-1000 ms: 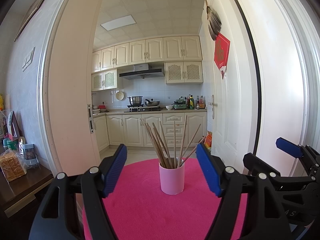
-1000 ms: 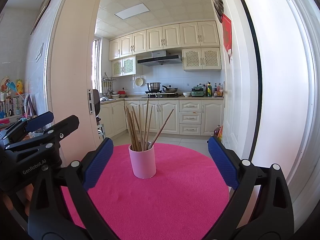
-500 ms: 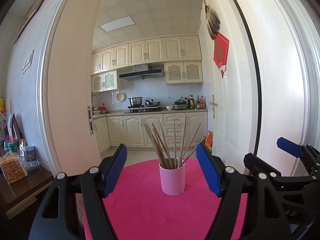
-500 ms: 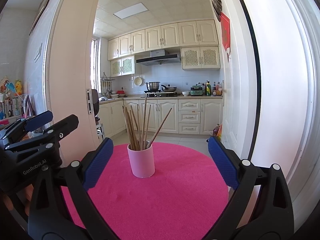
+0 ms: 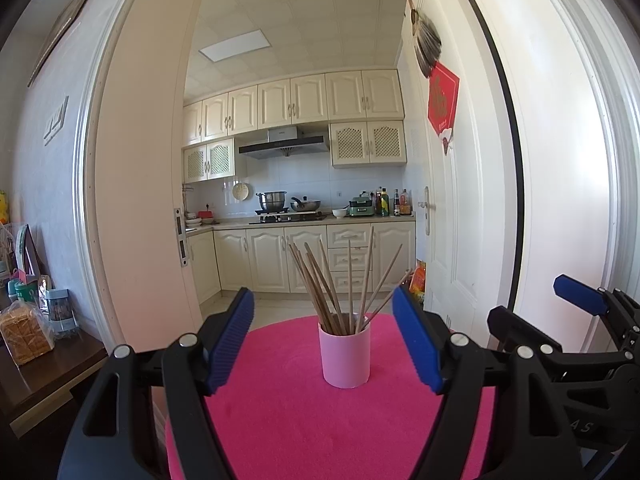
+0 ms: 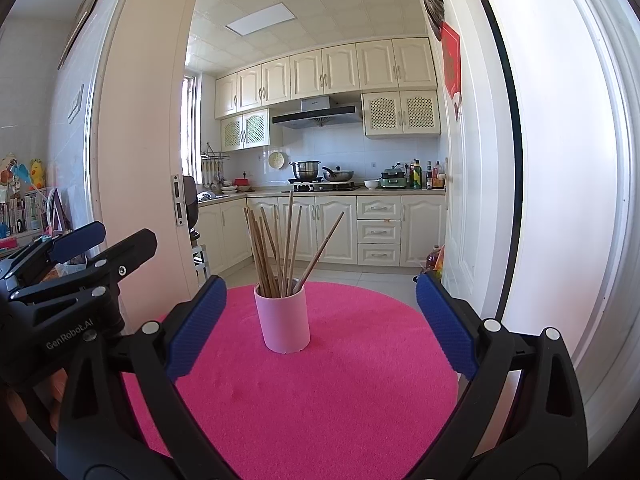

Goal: Organize utensils

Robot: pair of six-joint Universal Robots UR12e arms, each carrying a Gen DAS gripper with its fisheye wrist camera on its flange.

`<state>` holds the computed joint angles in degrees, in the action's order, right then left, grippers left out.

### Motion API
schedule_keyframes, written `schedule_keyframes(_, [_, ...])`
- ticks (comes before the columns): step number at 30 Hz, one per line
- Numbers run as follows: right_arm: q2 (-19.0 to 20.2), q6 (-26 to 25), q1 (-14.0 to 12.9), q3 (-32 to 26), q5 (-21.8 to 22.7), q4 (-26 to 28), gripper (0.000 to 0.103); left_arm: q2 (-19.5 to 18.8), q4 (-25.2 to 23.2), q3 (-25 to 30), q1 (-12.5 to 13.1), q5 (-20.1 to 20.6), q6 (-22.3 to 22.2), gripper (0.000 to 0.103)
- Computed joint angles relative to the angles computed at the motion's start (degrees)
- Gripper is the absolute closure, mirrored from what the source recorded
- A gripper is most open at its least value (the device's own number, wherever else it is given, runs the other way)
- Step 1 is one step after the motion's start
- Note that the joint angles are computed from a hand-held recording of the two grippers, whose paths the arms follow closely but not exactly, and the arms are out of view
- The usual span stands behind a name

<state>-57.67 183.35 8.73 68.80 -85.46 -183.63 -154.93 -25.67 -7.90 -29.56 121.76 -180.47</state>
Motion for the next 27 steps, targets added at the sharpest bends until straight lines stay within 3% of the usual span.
schedule_keyframes(27, [0.17,0.19,-0.01,-0.25,0.17,0.54,0.009,1.21,0.85,-2.63,0.1,-0.19,-0.34,0.032])
